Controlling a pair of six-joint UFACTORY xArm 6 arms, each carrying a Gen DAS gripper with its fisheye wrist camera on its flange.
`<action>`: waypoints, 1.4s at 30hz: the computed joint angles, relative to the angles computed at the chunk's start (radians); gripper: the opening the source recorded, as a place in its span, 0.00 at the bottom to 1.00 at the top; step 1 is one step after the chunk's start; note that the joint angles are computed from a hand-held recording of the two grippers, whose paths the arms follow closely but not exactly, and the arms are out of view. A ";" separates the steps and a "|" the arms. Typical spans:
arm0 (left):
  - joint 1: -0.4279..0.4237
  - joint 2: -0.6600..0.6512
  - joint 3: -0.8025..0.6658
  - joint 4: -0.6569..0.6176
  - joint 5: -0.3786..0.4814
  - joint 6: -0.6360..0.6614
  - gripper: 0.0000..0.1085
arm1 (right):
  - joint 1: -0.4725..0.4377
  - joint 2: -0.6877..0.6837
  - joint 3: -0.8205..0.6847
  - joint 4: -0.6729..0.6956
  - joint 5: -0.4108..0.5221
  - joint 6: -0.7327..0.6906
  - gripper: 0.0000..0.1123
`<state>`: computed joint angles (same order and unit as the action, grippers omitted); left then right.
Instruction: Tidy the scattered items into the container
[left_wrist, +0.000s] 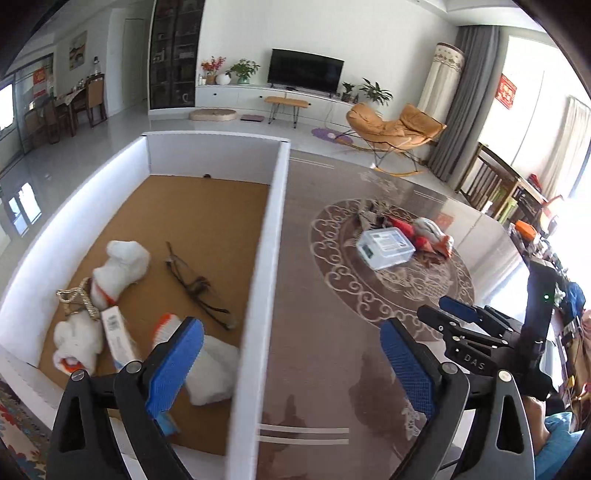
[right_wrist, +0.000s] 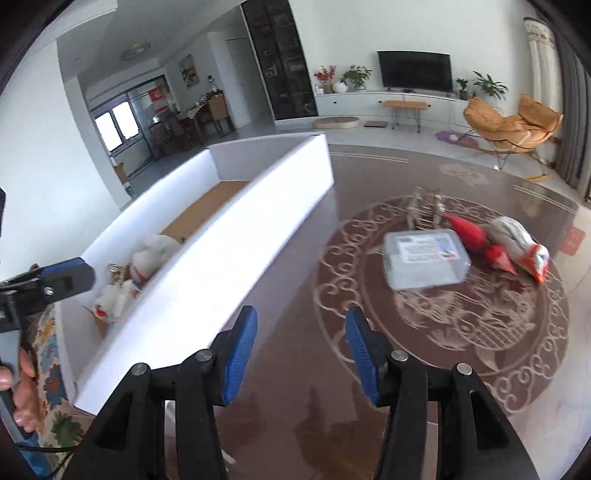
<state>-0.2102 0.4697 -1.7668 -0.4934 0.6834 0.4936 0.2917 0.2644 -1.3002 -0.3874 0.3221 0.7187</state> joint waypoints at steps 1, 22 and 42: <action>-0.036 -0.011 0.036 -0.005 -0.012 0.009 0.90 | -0.033 -0.056 0.083 -0.063 0.017 0.067 0.45; -0.318 0.324 -0.199 0.369 -0.105 -0.282 0.94 | -0.313 -0.370 0.518 -0.373 0.000 0.387 0.46; -0.316 0.337 -0.218 0.363 -0.093 -0.277 0.95 | -0.287 -0.338 0.484 -0.380 0.044 0.353 0.56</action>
